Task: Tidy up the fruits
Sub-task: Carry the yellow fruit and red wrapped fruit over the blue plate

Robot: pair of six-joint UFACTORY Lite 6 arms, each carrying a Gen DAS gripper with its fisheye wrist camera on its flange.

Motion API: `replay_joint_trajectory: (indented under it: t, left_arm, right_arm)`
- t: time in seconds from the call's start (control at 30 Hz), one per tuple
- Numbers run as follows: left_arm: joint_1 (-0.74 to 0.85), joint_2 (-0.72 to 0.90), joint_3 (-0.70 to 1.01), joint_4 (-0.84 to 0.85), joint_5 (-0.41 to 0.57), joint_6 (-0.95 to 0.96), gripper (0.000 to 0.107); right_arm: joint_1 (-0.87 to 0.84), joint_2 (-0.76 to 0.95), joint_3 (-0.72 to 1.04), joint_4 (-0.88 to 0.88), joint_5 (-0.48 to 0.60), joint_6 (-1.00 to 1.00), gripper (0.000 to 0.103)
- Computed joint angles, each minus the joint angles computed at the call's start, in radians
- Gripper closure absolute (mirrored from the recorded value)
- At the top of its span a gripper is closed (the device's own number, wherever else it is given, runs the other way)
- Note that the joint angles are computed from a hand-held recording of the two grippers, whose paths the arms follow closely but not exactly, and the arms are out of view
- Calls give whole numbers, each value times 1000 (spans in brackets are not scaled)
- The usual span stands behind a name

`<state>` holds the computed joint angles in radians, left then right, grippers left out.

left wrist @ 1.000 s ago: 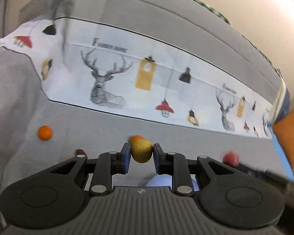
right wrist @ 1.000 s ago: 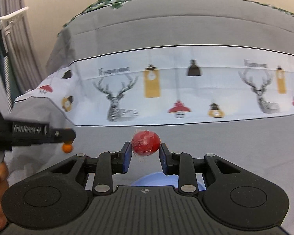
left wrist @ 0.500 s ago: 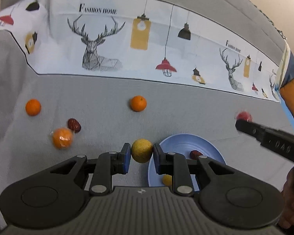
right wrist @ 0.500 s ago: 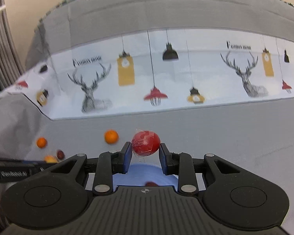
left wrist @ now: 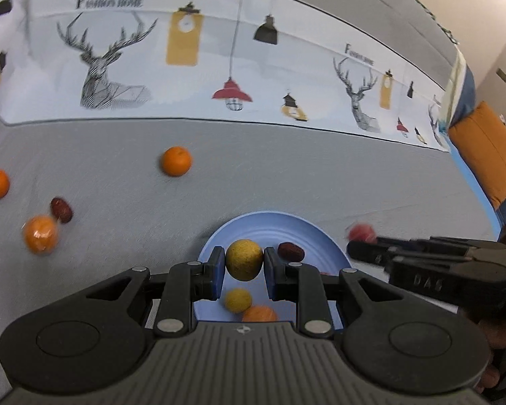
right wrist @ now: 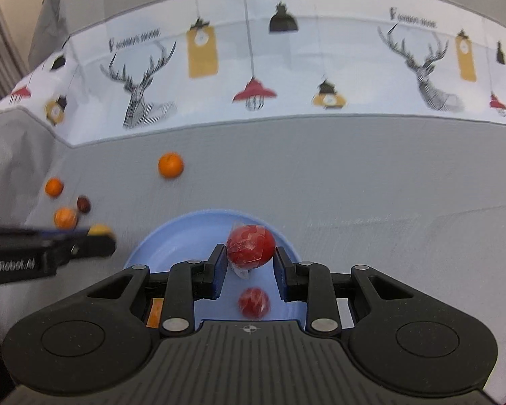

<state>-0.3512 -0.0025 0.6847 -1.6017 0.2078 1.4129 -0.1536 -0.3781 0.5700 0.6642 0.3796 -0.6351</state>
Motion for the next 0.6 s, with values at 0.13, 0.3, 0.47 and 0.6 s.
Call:
replay_joint_trajectory:
  t: [0.13,0.3,0.47,0.6]
  left_arm:
    - [-16,27,3,-196,8,195,80]
    - [-38,38,5,-354,19,352,80]
    - [-60,58,12,-458,9,468,80]
    - [-70,69,14,-530,-1,548,80]
  right_arm:
    - [12,-4,-2,-68,-6,60,72]
    - [-1,9,5,-73,37,32,72]
    - [3,21,-2,-100,67,13,72]
    - [4,43,5,-112,72,10,72]
